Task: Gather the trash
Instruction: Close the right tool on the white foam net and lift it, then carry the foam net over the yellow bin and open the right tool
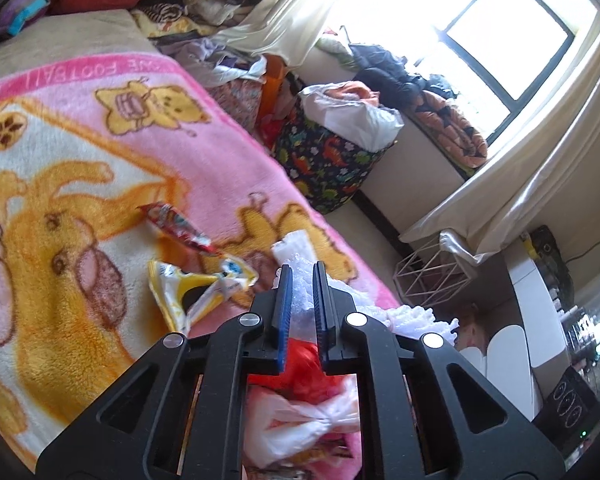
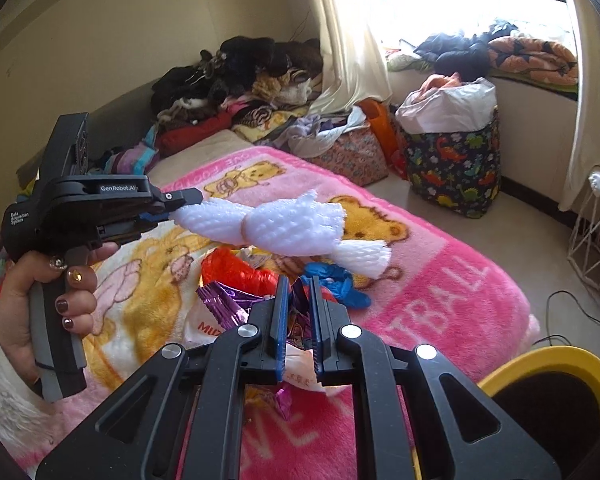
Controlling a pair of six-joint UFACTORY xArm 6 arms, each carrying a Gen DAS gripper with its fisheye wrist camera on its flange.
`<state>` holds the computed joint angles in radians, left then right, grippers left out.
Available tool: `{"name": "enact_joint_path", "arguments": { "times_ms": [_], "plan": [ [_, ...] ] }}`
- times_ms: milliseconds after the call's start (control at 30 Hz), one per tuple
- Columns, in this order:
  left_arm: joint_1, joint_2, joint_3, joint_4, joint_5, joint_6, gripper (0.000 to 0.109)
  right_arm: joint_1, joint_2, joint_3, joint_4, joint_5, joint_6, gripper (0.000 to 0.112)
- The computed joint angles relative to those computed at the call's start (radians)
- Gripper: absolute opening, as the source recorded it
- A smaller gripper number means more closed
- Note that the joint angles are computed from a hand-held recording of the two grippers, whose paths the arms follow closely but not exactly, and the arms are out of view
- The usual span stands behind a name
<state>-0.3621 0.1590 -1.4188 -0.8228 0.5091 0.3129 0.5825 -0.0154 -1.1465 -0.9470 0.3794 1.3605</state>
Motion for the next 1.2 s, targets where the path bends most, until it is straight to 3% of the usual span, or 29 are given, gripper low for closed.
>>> {"name": "enact_joint_path", "arguments": {
  "times_ms": [500, 833, 1200],
  "plan": [
    [-0.104, -0.055, 0.015, 0.029, -0.041, 0.045, 0.006, 0.041, -0.288, 0.231, -0.118, 0.185, 0.228, 0.010],
    [-0.211, -0.083, 0.065, 0.104, -0.069, 0.064, 0.006, 0.089, -0.530, 0.417, -0.073, 0.398, 0.304, 0.010],
    [-0.302, -0.092, 0.111, 0.218, -0.073, 0.059, 0.006, 0.116, -0.678, 0.518, -0.019, 0.570, 0.339, 0.010]
  ]
}}
